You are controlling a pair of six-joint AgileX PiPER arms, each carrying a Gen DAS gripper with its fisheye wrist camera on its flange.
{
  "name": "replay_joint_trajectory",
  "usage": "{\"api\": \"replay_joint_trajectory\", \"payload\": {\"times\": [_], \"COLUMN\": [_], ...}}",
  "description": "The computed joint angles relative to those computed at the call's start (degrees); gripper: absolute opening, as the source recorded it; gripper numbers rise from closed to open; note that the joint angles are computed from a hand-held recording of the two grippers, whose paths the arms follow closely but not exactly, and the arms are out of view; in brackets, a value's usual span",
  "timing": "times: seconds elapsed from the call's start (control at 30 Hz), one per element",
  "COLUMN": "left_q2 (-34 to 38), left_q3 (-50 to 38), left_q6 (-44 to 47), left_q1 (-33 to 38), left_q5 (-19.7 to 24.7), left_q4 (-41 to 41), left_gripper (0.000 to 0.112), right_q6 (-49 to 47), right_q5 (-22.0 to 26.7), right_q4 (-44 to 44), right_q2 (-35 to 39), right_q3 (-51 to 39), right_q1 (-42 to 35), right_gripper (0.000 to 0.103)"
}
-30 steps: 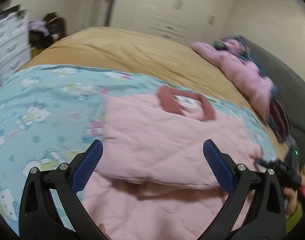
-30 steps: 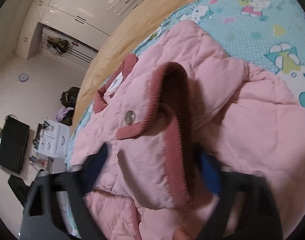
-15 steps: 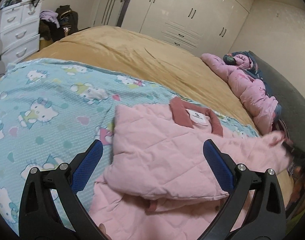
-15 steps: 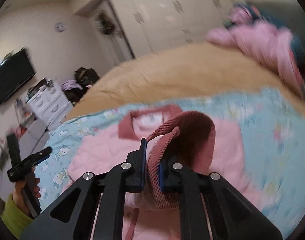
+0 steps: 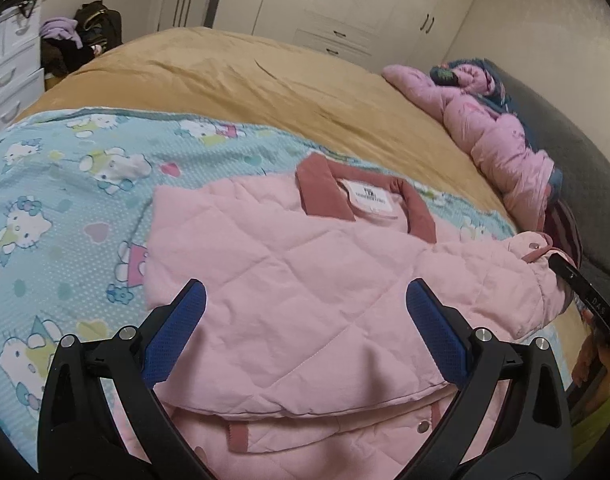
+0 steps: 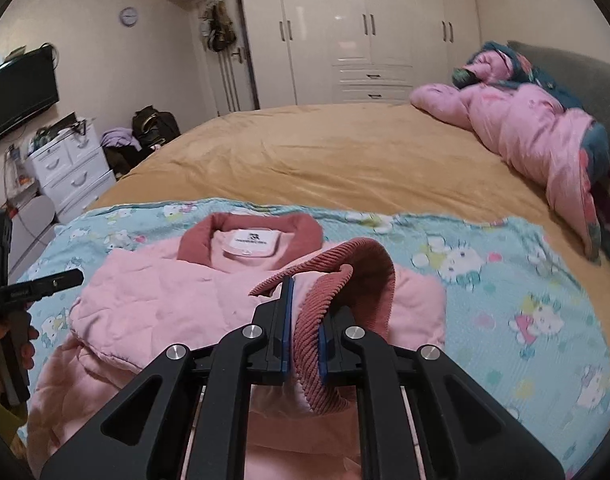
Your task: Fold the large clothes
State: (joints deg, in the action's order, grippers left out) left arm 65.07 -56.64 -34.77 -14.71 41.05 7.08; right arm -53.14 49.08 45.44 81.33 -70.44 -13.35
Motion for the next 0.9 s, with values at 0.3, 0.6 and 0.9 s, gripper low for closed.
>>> {"api": "replay_joint_trajectory", "payload": {"times": [0.3,0.6,0.9], "left_q2": [3.26,6.33,6.94], "left_q3": [1.14,2.07,4.39], "left_q6": [1.57,-1.05,0.35], "left_q1": [-0.43,-3.82,-3.11], "left_q5": [-1.01,0.91,-1.08], "left_q4": [-2.25,1.85,0.32], "left_gripper": [0.094,0.094,0.094], "right_q6": [6.26,13.58,15.99], "right_q5": [-3.12,-2.47,-1.43], "right_q4": [-4.64,-10.25,-9.68], "right_q2": [1.52,1.16,-1.78], "right_q3": [2.99,3.65,2.43], "right_q1": [1.07,2.19,3.25], "right_gripper": [0.01,0.049,0.069]}}
